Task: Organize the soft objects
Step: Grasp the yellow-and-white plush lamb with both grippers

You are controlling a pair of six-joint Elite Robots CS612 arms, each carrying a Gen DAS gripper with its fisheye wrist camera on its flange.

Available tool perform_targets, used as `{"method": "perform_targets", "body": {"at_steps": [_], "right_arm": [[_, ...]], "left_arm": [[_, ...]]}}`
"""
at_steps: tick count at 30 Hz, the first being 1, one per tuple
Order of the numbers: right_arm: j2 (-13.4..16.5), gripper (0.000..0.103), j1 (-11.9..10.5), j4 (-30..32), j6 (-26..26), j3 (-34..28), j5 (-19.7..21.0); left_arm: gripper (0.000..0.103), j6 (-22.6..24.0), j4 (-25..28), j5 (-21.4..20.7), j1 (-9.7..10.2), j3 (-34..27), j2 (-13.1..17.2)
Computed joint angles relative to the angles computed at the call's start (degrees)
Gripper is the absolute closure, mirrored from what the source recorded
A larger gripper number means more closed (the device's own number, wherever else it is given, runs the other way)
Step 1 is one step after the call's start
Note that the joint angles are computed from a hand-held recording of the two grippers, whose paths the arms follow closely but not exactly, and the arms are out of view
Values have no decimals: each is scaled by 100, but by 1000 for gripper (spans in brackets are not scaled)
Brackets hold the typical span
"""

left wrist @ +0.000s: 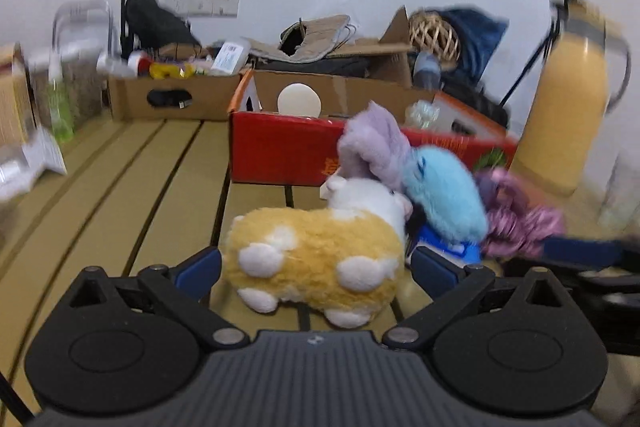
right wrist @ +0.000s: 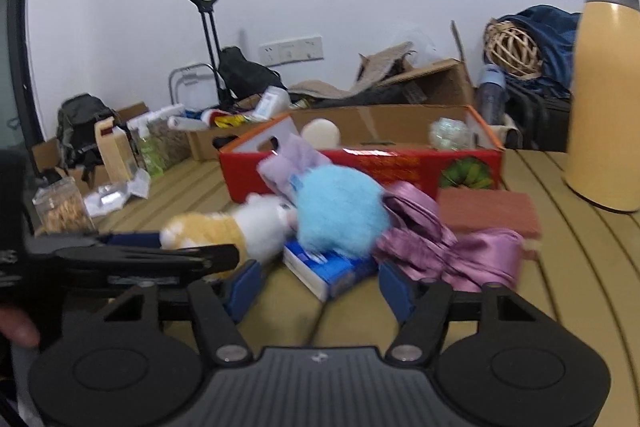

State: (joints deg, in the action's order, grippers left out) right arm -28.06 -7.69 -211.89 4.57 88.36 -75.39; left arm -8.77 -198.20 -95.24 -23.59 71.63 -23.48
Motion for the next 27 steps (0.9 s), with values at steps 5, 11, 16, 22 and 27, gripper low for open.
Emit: {"method": "perform_targets", "body": {"at_steps": [5, 11, 16, 22, 27], "right_arm": [[49, 43, -15, 241, 421, -241, 543], [351, 45, 41, 740, 1005, -841, 1116], [636, 45, -35, 802, 2540, -1309, 1559], [635, 53, 24, 778, 2964, -1273, 1339], [322, 57, -61, 642, 2669, -666, 1485]], "left_arm": [[0, -1281, -458, -919, 373, -212, 114], [44, -2226, 796, -1502, 520, -891, 342], [53, -2203, 693, -1912, 578, -860, 366], [54, -2151, 798, -2502, 650, -719, 302], [54, -2337, 429, -2788, 642, -55, 29]]}}
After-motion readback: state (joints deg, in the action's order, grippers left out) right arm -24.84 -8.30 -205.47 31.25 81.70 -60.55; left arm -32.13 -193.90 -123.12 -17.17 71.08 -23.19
